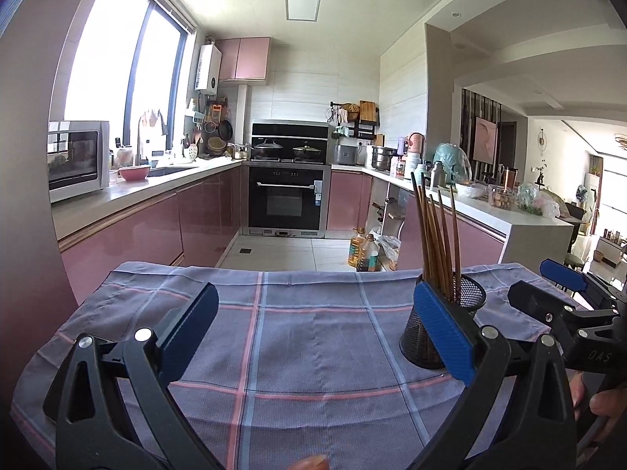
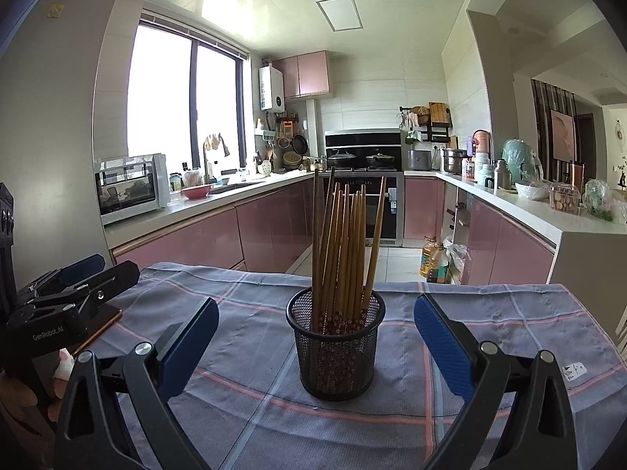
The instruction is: Organize utensils
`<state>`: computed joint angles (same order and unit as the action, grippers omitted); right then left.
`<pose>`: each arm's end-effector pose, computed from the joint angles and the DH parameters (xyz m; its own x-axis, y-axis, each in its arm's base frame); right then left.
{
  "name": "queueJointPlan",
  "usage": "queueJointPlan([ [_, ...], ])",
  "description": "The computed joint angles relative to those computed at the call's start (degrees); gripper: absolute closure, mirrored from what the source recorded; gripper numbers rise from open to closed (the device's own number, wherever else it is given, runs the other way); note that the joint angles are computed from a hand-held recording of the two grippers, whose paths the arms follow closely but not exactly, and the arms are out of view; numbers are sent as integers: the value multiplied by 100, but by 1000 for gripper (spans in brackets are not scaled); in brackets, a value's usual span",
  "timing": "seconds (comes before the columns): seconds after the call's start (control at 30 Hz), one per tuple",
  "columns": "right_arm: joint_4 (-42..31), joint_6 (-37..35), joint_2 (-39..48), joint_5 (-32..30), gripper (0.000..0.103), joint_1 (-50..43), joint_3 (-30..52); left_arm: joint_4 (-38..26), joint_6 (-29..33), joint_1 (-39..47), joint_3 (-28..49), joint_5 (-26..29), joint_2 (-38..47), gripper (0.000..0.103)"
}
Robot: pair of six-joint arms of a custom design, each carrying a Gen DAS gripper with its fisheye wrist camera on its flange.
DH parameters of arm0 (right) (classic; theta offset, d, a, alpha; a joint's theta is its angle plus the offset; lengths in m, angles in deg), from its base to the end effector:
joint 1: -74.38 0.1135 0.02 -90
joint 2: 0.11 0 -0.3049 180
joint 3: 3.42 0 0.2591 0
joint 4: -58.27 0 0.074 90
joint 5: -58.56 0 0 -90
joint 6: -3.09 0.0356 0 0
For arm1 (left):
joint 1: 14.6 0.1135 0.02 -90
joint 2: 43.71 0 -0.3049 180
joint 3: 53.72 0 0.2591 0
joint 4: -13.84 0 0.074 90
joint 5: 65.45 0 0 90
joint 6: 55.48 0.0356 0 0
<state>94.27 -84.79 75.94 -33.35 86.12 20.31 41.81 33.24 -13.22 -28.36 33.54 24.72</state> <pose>0.2054 0.0439 0.1736 -0.2836 -0.0212 -0.9587 -0.2243 0.9735 0.0449 0.2027 -0.0007 0.1917 -0.2632 -0.0284 -0.9643 0.1212 0.9907 -0.0623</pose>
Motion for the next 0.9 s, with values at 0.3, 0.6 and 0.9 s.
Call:
queueJointPlan([
  [0.3, 118, 14, -167, 64, 7, 40, -143, 147, 40, -124, -180, -304, -299, 5],
  [0.6, 236, 15, -221, 92, 7, 49, -229, 225, 58, -183, -305, -450, -539, 5],
  [0.9, 334, 29, -224, 117, 7, 55, -303, 268, 75, -255, -368, -567, -648, 5],
])
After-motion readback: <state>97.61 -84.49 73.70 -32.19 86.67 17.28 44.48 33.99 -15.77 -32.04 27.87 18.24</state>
